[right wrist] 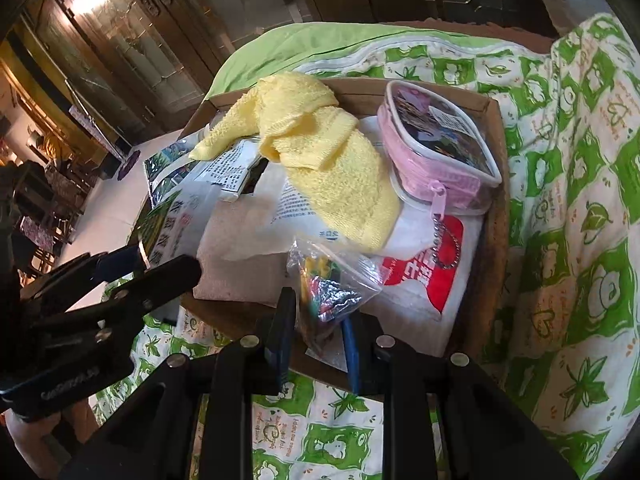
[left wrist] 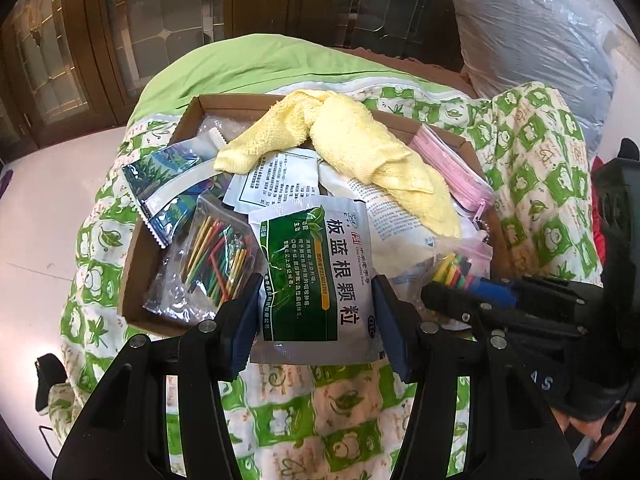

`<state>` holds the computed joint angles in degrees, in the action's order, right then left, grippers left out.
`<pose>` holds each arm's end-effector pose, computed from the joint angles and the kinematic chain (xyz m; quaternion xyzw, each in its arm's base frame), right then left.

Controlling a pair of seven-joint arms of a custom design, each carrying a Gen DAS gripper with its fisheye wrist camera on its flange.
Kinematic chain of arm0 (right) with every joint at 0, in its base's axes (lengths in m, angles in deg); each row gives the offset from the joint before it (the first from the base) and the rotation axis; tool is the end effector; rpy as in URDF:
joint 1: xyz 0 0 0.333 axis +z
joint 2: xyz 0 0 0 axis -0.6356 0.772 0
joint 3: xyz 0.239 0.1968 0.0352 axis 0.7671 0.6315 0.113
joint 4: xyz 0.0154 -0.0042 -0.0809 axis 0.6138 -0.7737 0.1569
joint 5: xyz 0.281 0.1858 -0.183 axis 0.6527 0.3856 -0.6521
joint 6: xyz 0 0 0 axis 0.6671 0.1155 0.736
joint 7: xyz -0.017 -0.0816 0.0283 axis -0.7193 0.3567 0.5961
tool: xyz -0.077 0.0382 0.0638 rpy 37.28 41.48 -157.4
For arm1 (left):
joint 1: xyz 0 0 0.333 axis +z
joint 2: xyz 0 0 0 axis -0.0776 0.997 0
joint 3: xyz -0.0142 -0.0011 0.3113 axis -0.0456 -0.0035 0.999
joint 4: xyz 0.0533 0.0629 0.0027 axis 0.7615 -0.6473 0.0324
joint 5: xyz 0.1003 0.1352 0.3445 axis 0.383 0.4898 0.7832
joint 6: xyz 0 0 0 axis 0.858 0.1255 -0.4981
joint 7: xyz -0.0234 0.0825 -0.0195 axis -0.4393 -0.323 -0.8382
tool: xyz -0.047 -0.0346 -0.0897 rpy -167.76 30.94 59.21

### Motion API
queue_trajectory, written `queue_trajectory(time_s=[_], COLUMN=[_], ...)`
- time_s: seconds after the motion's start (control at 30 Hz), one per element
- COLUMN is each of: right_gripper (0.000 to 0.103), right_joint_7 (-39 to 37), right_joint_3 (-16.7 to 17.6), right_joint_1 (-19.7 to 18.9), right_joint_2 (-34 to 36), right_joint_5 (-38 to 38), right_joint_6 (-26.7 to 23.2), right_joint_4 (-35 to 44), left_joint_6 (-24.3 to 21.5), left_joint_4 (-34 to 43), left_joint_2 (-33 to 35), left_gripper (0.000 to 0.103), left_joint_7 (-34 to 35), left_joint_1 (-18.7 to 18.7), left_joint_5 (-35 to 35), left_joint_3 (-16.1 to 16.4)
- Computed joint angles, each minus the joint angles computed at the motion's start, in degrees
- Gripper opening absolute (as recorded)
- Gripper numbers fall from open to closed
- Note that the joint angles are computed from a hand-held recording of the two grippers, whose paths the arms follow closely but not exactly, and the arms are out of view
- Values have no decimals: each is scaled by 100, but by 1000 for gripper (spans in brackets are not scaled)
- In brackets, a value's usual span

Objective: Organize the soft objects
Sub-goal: 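Lower the medicine sachet and small clear bag into the box and open both tools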

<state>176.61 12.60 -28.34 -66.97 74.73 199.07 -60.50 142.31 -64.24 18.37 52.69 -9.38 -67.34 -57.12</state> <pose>0.6327 0.1554 0.4130 -0.6715 0.6909 -0.0893 0.2527 0.6365 -0.1743 0.4533 -0.5735 0.7640 -0.2722 0.1152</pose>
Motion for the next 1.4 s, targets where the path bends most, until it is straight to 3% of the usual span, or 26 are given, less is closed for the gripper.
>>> queue_trajectory(time_s=[0.4,0.9,0.97,1.03,1.27,1.4], right_gripper=[22,23,29,43,49,54], right_joint_7=[-81,-173,-202,-311,-496,-448], right_joint_3=[50,55,76,136,172,137], right_joint_1=[-21,-63,-94,-150,-230,-243], right_joint_2=[144,-25,-56,-104,-324,-525], right_joint_5=[100,285,358,521,813,929], right_joint_6=[-63,264,328,455,909,1195], right_joint_4=[172,-85,-125,-195,-497,-779], left_joint_6=[-13,-35,-3,66,208,381], left_joint_4=[186,232,195,139,-99,-450], left_joint_2=[213,239,207,160,-87,-363], left_gripper=[54,58,60,64,64,75], left_joint_7=[-188,-623,-655,-670,-626,-621], left_joint_1=[-69,-141,-147,-142,-87,-76], left_joint_5=[268,602,661,691,615,534], left_joint_3=[42,135,142,140,97,91])
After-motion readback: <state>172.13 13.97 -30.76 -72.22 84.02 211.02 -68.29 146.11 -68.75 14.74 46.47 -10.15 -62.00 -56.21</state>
